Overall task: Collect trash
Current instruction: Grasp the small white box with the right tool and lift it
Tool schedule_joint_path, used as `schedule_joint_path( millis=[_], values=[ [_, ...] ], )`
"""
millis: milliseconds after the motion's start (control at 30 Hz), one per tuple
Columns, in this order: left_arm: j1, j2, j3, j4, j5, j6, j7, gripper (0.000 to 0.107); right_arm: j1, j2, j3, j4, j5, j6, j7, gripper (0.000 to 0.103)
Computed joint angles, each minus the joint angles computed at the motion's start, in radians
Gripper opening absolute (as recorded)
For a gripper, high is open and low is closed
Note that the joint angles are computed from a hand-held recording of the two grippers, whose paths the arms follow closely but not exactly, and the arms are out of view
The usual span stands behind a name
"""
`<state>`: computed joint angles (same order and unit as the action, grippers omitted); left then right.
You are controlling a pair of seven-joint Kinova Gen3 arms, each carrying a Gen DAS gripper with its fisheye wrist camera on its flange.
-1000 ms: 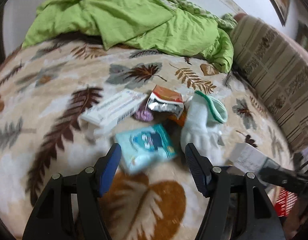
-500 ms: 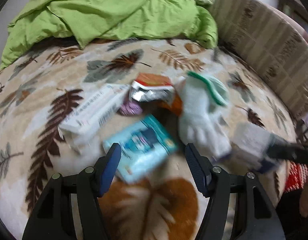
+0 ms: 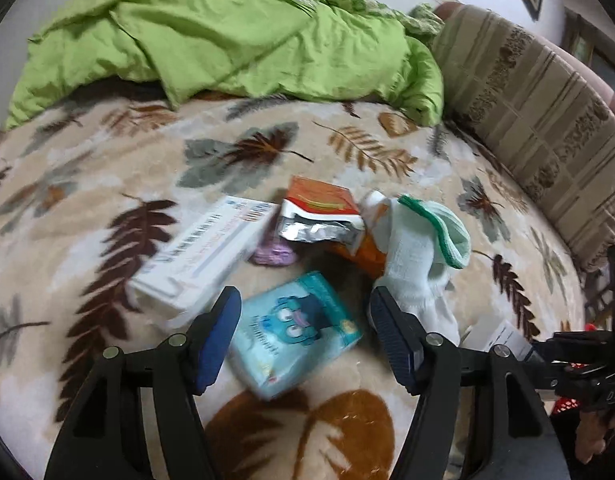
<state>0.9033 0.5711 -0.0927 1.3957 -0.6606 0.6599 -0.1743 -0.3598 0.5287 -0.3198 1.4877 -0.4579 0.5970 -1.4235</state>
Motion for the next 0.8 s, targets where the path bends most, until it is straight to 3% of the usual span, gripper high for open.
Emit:
schedule_joint_path(
  millis=[100, 267, 400, 500, 567, 700, 800],
  values=[
    [-0.021, 0.032, 0.017, -0.043, 0.046, 0.041, -0.1, 0.068, -0.016, 0.011, 0.014, -0.019, 0.015, 0.019, -0.015, 0.044],
    [-0.032, 0.022, 0.033, -0.02, 0.054, 0.029, -0.118, 0.068, -0.029, 0.018, 0.022, -0.031, 0.032, 0.023, -0.033, 0.046],
    [-0.02, -0.001, 0.042, 0.001, 0.069, 0.02, -0.127, 0.068, -0.009, -0.001, 0.008, 0.006, 0.012, -0.027, -0.032, 0.036],
    [-0.031, -0.022, 0.078, 0.021, 0.092, -0.016, -0.168, 0.068, 0.017, -0.012, -0.006, 0.032, -0.012, -0.062, -0.03, 0.035],
    [-0.015, -0.014, 0.08, -0.005, 0.093, 0.014, -0.205, 0.068, 0.031, -0.008, -0.015, 0.032, -0.023, -0.058, -0.027, 0.035],
    [0.048, 0.001, 0.013, -0.043, 0.023, 0.079, -0.143, 0.069, 0.045, -0.014, -0.023, 0.043, -0.037, -0.068, -0.021, 0.035],
    [-0.032, -0.004, 0.042, -0.038, 0.071, 0.045, -0.142, 0.069, 0.056, -0.017, -0.028, 0.05, -0.047, -0.071, -0.015, 0.035]
  ],
)
